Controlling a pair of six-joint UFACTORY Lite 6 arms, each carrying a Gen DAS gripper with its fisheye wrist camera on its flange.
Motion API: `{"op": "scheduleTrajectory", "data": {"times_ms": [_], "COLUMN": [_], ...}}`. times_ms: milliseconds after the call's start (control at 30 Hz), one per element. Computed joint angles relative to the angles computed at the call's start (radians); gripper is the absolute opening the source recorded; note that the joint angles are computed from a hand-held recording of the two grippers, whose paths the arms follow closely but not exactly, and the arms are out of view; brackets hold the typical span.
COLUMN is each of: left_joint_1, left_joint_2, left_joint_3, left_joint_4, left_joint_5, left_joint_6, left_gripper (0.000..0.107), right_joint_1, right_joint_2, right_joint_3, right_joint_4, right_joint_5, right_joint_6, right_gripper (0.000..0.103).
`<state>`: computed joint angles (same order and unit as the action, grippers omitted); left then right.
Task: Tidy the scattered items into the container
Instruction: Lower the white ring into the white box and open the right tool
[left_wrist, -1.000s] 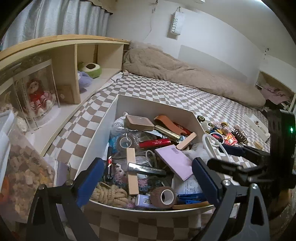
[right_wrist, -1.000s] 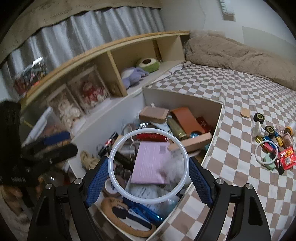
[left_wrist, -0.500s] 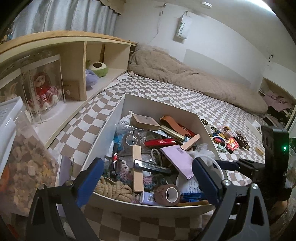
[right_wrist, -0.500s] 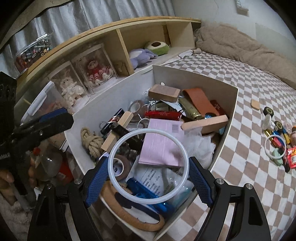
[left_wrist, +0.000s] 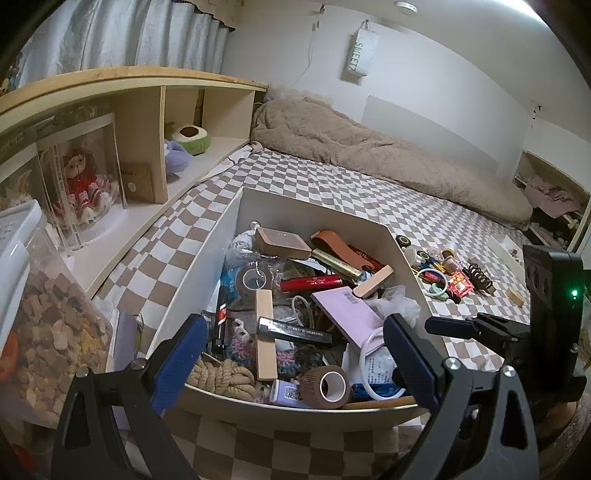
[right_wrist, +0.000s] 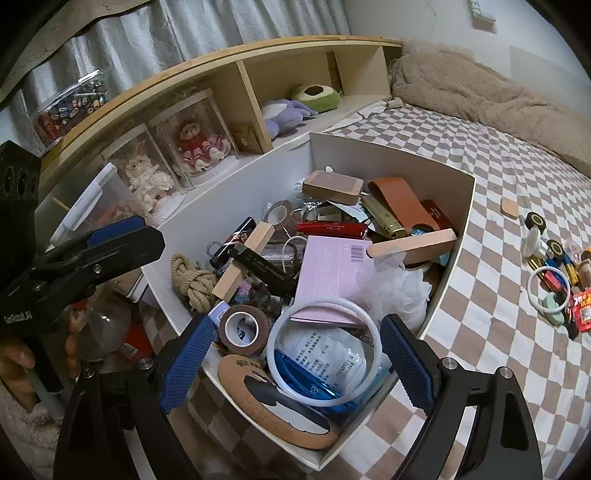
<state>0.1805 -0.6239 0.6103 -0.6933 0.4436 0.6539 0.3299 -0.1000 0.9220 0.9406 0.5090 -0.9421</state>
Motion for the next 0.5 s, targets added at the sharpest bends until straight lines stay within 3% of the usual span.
{"op": "scheduleTrajectory", "data": {"times_ms": [333, 500], "left_joint_1": [-0.032, -0.130], "left_joint_2": [-0.014, -0.008], "left_joint_3": [0.015, 0.032], "left_joint_4": [0.090, 0.230], "left_joint_5": [-0.004, -0.038], "left_joint_6": [-0.102, -0.278], "left_gripper": [0.097, 0.097], "right_joint_1": [-0.049, -0.109], "right_joint_2": [-0.053, -0.087], "right_joint_3": [-0.029, -0.048], "right_joint_4": [0.034, 0.048], "right_joint_5": [0.042, 0.082], "right_joint_6": [-0.042, -0.077], "right_gripper": [0.092, 0.092]}}
